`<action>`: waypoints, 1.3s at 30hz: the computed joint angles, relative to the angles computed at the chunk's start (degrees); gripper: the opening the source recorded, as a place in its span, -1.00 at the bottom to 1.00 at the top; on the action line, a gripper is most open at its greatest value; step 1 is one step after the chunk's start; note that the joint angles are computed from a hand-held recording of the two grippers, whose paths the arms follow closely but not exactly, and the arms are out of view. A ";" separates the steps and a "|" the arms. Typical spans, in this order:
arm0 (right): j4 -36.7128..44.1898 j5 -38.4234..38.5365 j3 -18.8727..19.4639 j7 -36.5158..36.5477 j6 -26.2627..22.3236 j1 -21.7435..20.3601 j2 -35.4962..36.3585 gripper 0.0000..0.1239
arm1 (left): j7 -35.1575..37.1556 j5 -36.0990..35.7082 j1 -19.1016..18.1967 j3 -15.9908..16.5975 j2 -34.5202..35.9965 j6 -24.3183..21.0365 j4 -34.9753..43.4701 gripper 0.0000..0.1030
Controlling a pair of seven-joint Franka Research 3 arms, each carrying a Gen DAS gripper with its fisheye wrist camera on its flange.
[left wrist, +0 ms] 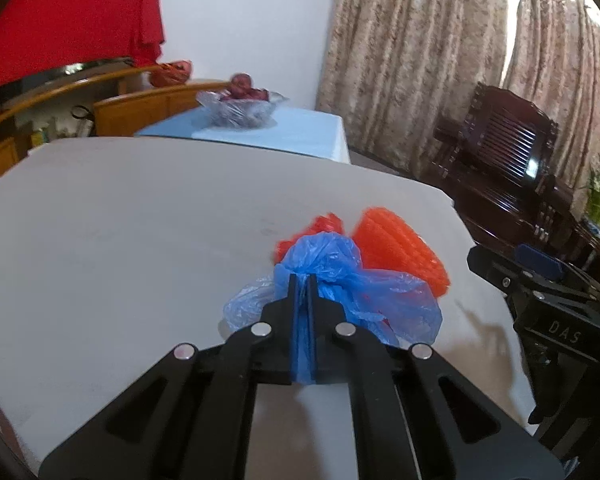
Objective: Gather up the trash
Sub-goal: 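Grasp the blue plastic bag with the left gripper while the right grasps the orange foam net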
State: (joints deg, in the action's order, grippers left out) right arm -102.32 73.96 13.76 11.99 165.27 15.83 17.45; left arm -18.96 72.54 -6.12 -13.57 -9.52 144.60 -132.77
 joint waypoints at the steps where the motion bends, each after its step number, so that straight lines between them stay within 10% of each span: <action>1: -0.04 -0.23 0.09 0.03 0.00 0.19 0.05 0.43 | 0.28 -0.56 -0.08 -0.14 -0.69 -1.40 -0.50 -0.95; 13: 1.21 -11.19 0.69 8.12 0.96 2.90 3.32 0.08 | 0.16 -1.63 1.31 -0.29 -4.32 -4.77 -3.75 -0.96; 22: 0.49 -18.34 1.80 13.63 -1.13 1.61 3.64 -0.57 | -0.82 -1.21 1.69 -0.69 -4.36 -4.26 -3.92 -0.96; 39: -4.67 -1.75 -0.94 0.69 -8.71 -0.28 -6.85 -0.60 | 2.16 -2.01 0.03 -2.44 -5.77 -7.49 -1.64 -0.96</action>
